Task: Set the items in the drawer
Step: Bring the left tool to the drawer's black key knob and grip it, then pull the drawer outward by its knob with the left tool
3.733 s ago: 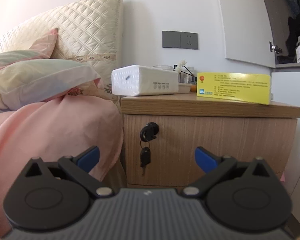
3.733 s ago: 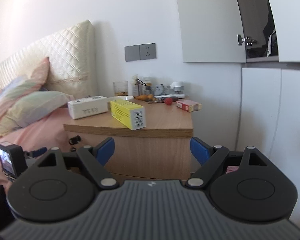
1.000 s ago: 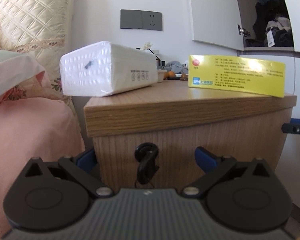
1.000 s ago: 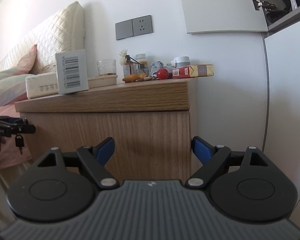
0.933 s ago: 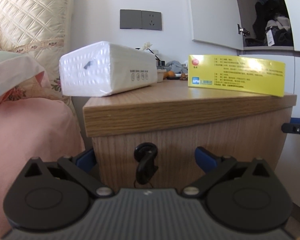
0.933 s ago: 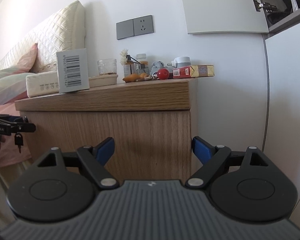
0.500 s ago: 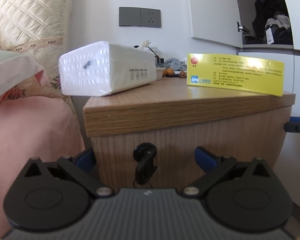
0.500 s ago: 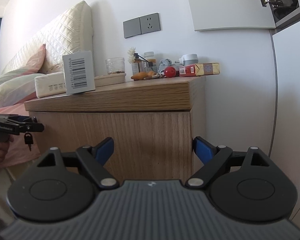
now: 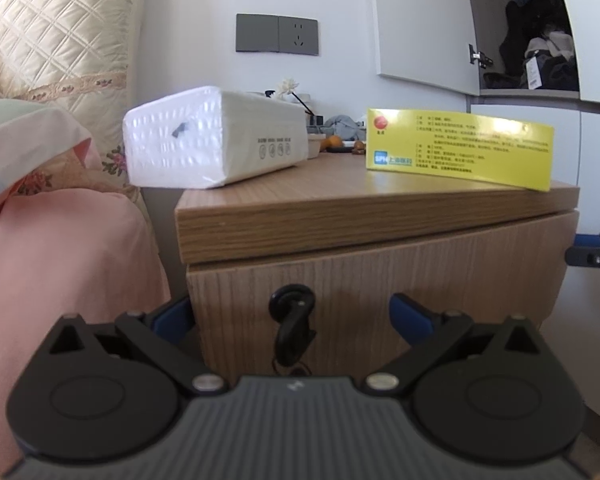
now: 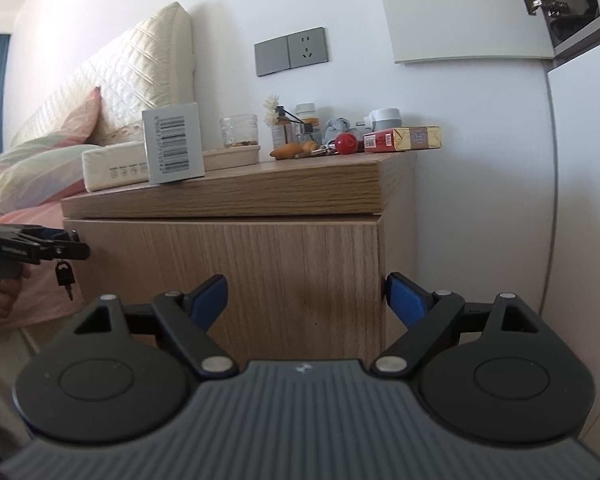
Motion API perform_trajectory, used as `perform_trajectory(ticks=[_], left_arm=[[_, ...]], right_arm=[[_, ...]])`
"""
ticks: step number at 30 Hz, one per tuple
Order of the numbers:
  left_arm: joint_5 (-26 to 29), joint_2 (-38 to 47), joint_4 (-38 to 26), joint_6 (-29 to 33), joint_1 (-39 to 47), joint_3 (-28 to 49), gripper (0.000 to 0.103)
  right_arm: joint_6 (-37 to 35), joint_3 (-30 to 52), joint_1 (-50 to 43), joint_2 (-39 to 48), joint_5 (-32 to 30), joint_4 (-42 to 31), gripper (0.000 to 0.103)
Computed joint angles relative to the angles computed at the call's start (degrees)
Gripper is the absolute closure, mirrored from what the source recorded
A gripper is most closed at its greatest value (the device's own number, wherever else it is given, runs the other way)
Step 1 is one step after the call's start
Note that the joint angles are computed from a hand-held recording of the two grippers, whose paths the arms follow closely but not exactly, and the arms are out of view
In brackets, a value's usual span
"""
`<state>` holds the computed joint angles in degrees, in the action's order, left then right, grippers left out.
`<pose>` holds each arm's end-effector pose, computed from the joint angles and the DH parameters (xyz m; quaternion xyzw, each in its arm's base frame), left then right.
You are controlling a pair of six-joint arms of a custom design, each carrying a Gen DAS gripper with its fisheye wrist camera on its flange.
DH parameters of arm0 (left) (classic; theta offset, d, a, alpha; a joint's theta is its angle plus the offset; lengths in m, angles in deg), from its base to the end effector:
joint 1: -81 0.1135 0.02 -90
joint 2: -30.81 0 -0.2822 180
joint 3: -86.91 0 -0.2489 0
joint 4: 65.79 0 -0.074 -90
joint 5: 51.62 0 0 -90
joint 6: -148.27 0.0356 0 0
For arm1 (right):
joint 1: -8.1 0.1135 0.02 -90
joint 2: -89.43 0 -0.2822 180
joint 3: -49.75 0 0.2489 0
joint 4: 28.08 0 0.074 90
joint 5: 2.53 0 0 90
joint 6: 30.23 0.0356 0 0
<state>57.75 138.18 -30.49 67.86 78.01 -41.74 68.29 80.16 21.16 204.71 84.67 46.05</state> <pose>0.3429 -0.0297 0.1384 0.1839 0.7957 -0.1059 0.5674 0.2630 0.0628 0.1004 -0.0461 0.7687 0.1379 0.6228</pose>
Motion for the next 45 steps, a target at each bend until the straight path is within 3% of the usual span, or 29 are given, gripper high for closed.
perform_trajectory(ticks=[4, 12, 16, 29, 45], left_arm=[[-0.7, 0.4, 1.7, -0.5, 0.0, -0.1, 0.001], [-1.2, 1.8, 2.1, 0.6, -0.7, 0.7, 0.000], [-1.8, 2.5, 3.3, 1.3, -1.1, 0.5, 0.000], [-1.8, 2.5, 5.0, 2.1, -1.1, -0.8, 0.000], [-2.1, -2.1, 7.9, 2.3, -0.9, -8.3, 0.000]], right_arm=[[-0.1, 1.0, 2.3, -0.6, 4.7, -2.0, 0.014], [0.7, 3.4, 3.3, 0.1, 7.2, -4.5, 0.015], [0.8, 4.3, 3.3, 1.2, 6.8, -3.9, 0.010], [1.8, 3.2, -1.9, -1.6, -4.7, -6.6, 0.007], [-1.5, -3.4, -1.9, -6.1, -8.2, -5.7, 0.007]])
